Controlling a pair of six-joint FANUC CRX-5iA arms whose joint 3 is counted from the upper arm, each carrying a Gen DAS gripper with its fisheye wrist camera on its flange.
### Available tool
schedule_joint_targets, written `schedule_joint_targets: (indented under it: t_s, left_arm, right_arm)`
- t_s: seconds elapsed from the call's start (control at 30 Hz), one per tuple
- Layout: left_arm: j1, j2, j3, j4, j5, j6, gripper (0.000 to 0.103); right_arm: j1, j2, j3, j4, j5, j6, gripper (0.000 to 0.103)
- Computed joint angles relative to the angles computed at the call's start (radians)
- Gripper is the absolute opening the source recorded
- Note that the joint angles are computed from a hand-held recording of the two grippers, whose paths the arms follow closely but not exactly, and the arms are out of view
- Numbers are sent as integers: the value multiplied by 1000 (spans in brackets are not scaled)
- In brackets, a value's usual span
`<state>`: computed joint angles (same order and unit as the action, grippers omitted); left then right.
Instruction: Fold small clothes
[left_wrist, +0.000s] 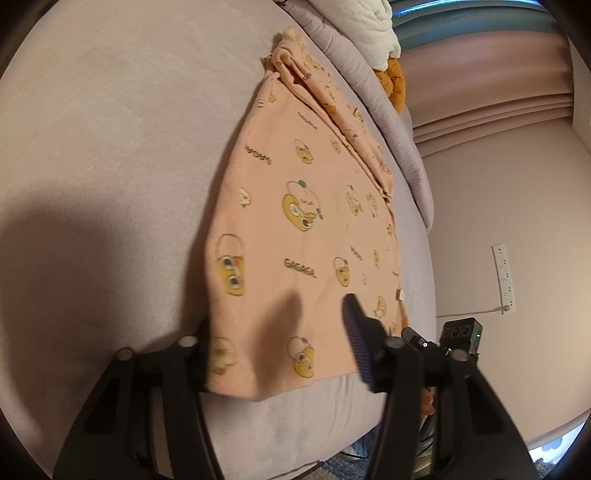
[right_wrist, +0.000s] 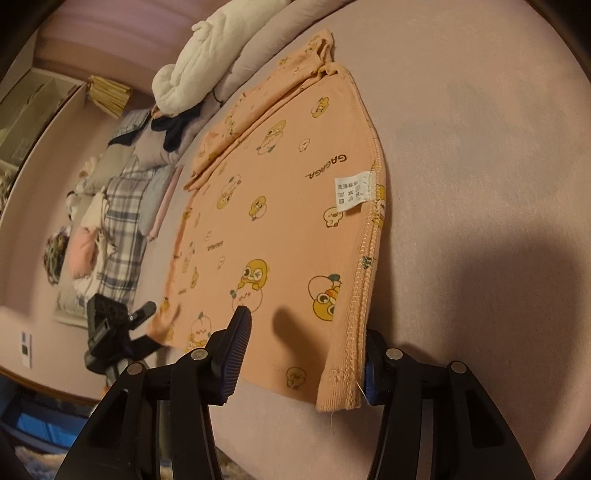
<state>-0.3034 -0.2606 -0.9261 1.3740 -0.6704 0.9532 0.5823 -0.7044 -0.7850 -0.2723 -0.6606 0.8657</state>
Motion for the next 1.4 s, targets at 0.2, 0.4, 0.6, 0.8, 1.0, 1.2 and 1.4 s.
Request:
schedule_joint_targets:
  t_s: [0.2, 0.4, 0.6, 0.8, 1.0, 1.2, 1.4]
  left_arm:
    - [30, -14, -12, -65, 11, 86, 12]
    - [13, -16, -36, 20, 21, 56, 10]
    - [-14, -22, -57, 142, 16, -30, 8]
    - [-76, -45, -85, 364, 13, -176, 8]
    - [-133, -43, -90, 522, -4, -289, 8]
    - [-178, -36, -87, 644, -9, -351, 8]
    - [-157, -27, -71, 633, -39, -357, 8]
  right_arm:
    - [73, -21, -45, 154, 8, -170, 31]
    - [87, -39, -70, 200, 22, -231, 16]
    - [102, -79, -101, 216, 74, -271, 10]
    - [16, -107, -62, 27, 125, -80, 9]
    - [-115, -65, 16, -256, 121, 199, 9]
    - [-252, -17, 77, -483, 60, 434, 9]
    - [-427, 33, 134, -719, -49, 678, 9]
